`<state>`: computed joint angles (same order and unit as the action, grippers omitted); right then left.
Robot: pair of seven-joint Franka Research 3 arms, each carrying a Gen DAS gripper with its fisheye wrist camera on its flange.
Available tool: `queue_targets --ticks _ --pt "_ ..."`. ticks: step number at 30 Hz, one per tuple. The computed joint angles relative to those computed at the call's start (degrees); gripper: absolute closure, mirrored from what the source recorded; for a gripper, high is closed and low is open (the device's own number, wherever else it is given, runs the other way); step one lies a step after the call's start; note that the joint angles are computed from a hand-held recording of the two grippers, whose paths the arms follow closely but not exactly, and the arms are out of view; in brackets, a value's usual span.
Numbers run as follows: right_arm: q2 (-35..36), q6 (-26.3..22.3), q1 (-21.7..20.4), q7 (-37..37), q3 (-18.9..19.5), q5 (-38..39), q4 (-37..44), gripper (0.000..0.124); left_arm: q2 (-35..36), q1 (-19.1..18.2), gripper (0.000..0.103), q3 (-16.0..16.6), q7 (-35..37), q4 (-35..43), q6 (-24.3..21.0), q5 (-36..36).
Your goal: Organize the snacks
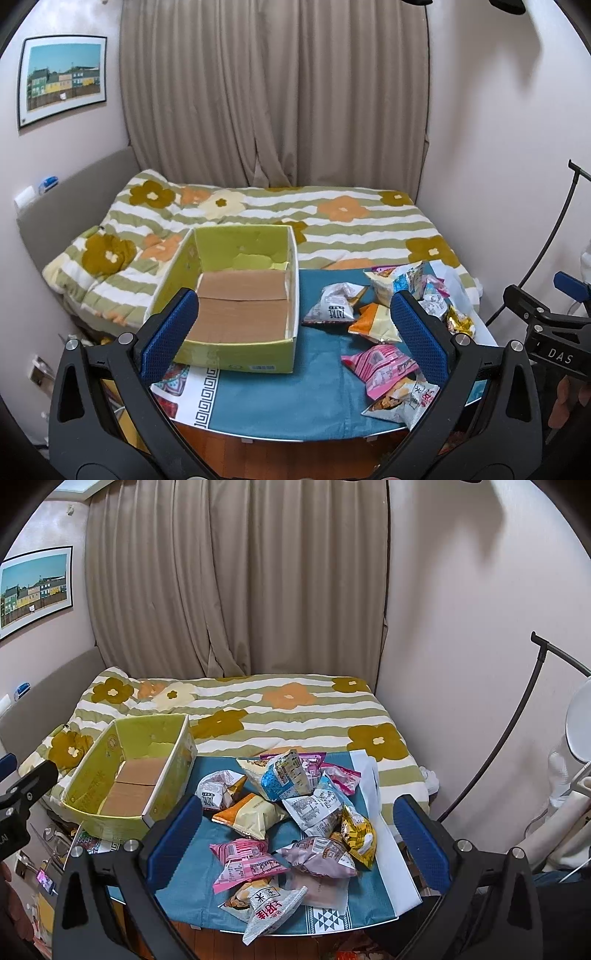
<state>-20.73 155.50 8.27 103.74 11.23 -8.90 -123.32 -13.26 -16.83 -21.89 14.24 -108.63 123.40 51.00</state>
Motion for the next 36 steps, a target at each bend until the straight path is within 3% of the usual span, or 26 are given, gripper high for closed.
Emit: queue_targets --ticks 36 --pt "-1.41 -1.15 0.22 -0.71 0.18 0.69 -1.2 0.021 0.49 -0.73 0.0 -0.09 -0.2 0.3 -0.22 -0.18"
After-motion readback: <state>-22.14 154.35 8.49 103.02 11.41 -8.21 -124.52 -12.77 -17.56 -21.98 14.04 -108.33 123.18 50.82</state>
